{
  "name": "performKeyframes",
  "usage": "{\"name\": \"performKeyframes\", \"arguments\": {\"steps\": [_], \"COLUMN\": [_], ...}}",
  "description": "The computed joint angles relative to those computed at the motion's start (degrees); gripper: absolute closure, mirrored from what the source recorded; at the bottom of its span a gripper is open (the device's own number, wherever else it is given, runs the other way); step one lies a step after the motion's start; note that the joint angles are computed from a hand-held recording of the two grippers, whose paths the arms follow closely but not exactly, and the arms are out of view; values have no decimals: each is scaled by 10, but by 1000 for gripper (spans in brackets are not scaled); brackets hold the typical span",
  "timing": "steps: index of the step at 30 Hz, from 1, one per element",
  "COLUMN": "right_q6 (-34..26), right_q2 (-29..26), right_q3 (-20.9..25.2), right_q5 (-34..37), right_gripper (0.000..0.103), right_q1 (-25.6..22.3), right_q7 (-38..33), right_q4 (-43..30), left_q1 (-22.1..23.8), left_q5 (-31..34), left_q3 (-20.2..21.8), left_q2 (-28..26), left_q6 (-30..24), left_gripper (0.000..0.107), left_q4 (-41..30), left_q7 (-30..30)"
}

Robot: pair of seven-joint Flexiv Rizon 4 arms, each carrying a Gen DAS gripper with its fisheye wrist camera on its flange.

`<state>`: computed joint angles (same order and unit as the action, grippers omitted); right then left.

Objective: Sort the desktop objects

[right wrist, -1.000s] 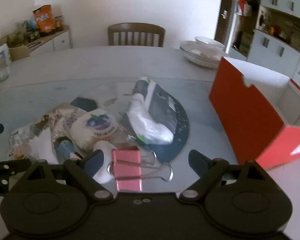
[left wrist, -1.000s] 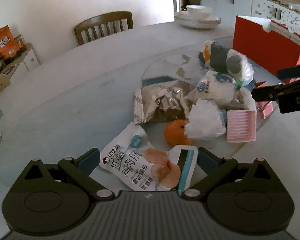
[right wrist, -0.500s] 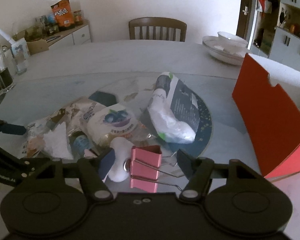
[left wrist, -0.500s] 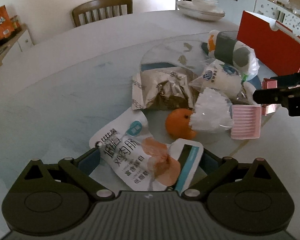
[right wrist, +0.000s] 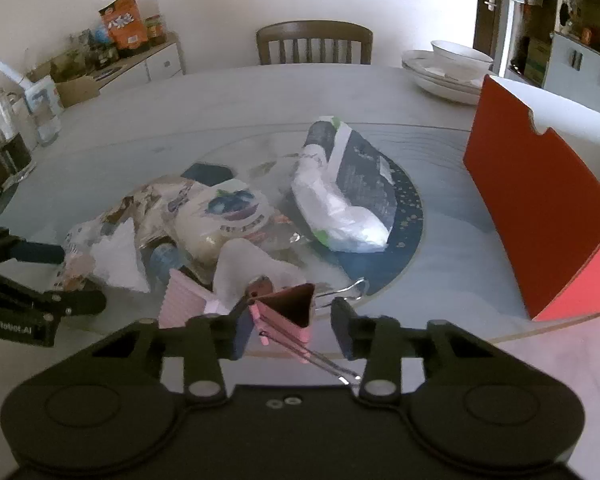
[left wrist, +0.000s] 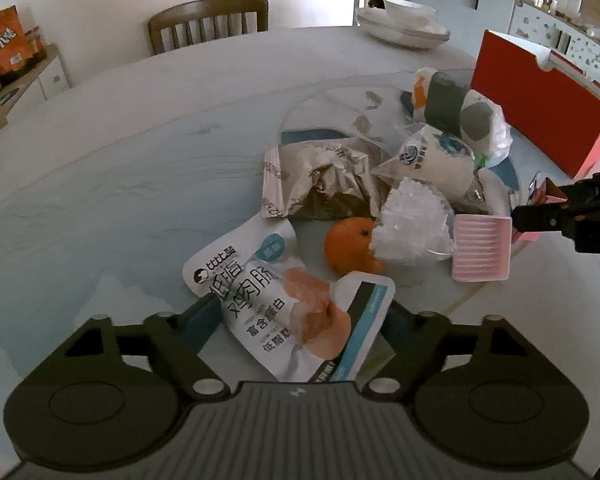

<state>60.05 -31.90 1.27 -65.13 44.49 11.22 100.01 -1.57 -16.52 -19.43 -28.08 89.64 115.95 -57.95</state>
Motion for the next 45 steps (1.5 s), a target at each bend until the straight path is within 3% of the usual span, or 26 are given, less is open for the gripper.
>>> {"name": "performKeyframes", "arguments": {"steps": [3, 6, 8, 13, 17, 22, 27, 30, 39, 45], "right_q6": [7, 8, 5, -3, -7, -18, -23, -28, -38, -42], "right_q2": [2, 5, 7, 23, 38, 53, 67, 68, 69, 73], "right_q3": [-2, -3, -1, 4, 12, 26, 33, 41, 45, 45], "right_q5": [-7, -16, -15, -21, -32, -28, -40, -34, -22, -28], "right_gripper": [73, 73, 74, 74, 74, 74, 74, 74, 74, 74], "right_q1": [0, -1, -2, -4, -9, -14, -18, -20, -17, -17], "right_q7": [9, 21, 27, 48, 69, 80, 97, 94, 87, 99], "right_q4": [5, 8, 9, 25, 40, 52, 64, 64, 64, 69], "left_q1": [10, -26, -17, -10, 18, 83, 111, 148, 198, 225], "left_q5": [6, 26, 27, 30, 34, 34, 40, 48, 79, 49], "left_q3": [-14, 30, 21, 16, -12, -78, -103, -143, -188, -218], "left_q2": [5, 9, 11, 14, 22, 37, 45, 42, 47, 63], "left_q6": [21, 34, 34, 37, 55, 66, 67, 67, 59, 31], "left_gripper": [42, 63, 72, 78, 87, 90, 91, 91, 91, 90], "left_q4": [12, 9, 12, 17, 34, 59, 69, 81, 102, 114], "left_q7": [7, -11, -15, -27, -34, -44, -56, -53, -34, -11]}}
